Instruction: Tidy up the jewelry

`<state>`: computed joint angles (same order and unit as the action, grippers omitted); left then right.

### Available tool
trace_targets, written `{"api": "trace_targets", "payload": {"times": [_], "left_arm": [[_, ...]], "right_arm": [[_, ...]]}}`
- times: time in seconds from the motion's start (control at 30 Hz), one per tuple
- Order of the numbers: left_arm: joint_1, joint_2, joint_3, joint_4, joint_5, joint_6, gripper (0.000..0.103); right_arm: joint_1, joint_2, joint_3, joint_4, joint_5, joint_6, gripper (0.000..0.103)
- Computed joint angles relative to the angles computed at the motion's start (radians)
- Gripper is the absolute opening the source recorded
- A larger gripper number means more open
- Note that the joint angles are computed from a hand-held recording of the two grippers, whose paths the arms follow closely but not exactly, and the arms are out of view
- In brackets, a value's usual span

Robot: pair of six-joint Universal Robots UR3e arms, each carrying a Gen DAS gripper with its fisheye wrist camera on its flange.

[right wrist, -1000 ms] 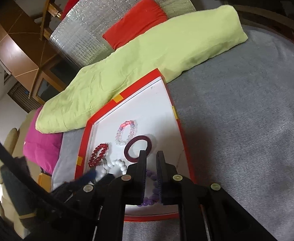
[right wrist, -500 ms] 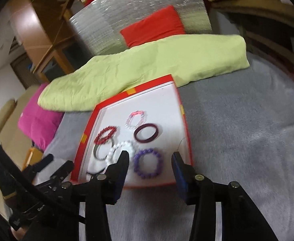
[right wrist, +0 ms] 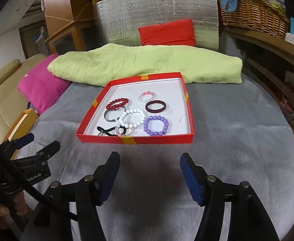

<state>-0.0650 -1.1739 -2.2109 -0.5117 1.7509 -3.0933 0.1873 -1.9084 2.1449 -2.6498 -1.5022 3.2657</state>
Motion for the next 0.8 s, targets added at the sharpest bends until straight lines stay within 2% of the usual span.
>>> {"api": "trace_targets", "payload": {"times": [0.13, 0.33, 0.47, 0.8], "left_arm": [[-0.01, -0.017, 0.005, 0.044, 0.017, 0.0, 0.088], [-0.013, -0.042, 0.041, 0.01, 0.011, 0.006, 0.088], [-0.002, -0.03, 0.036, 0.007, -0.031, 0.019, 0.088], [0.009, -0.04, 0.035, 0.014, -0.022, -0.005, 0.088]], "right_arm": [[0.003, 0.055, -0.022, -0.021, -0.019, 0.02, 0.068], [0.038, 0.148, -0.08, -0.015, -0.057, 0.024, 0.068], [0.05, 0.165, -0.092, -0.022, -0.071, 0.022, 0.068], [0.062, 0.194, -0.101, -0.029, -0.092, 0.03, 0.068]]}}
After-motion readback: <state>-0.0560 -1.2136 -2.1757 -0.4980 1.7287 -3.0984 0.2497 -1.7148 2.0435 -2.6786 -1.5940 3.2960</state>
